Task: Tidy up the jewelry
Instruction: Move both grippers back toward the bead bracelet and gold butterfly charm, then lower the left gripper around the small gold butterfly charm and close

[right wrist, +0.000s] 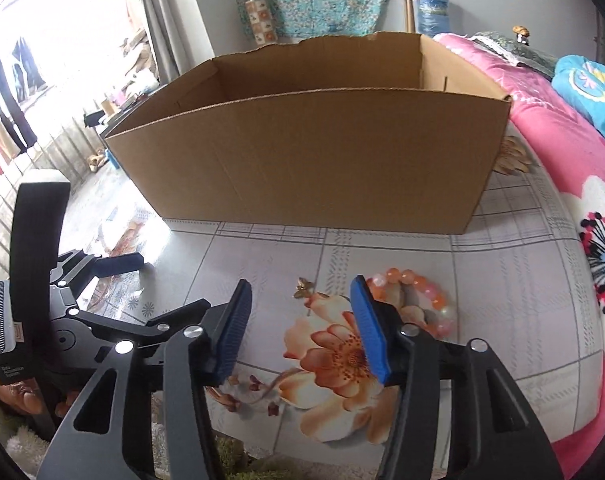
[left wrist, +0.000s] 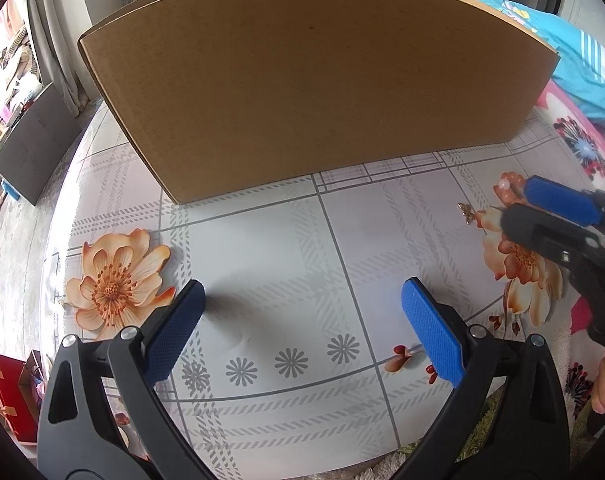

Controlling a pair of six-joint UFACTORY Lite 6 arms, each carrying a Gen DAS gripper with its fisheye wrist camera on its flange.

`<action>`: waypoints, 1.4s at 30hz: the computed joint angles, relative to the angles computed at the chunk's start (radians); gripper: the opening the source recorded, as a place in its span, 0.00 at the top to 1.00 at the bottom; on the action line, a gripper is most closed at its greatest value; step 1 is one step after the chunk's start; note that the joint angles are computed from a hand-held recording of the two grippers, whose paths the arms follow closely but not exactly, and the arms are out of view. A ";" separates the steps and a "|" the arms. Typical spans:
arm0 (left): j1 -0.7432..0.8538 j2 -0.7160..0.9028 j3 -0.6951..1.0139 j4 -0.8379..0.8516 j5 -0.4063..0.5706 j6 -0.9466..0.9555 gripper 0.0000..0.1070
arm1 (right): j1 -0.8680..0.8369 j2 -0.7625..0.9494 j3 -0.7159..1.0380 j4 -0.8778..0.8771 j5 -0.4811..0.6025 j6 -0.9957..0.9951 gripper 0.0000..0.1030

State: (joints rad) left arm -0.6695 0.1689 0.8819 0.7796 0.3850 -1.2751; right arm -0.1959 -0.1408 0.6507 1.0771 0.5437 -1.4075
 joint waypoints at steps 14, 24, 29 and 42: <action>0.036 -0.150 -0.158 0.037 -0.027 -0.010 0.11 | 0.126 0.208 0.120 -0.011 -0.096 0.028 0.92; 0.096 -0.263 -0.264 0.024 -0.045 0.044 0.11 | 0.184 0.199 0.060 0.086 0.017 0.018 0.92; 0.100 -0.319 -0.315 0.042 -0.041 0.029 0.11 | 0.150 0.210 0.060 0.121 0.097 0.004 0.91; -0.040 -0.371 -0.323 0.184 -0.022 -0.173 0.11 | -0.110 0.138 0.010 0.060 0.171 -0.024 0.89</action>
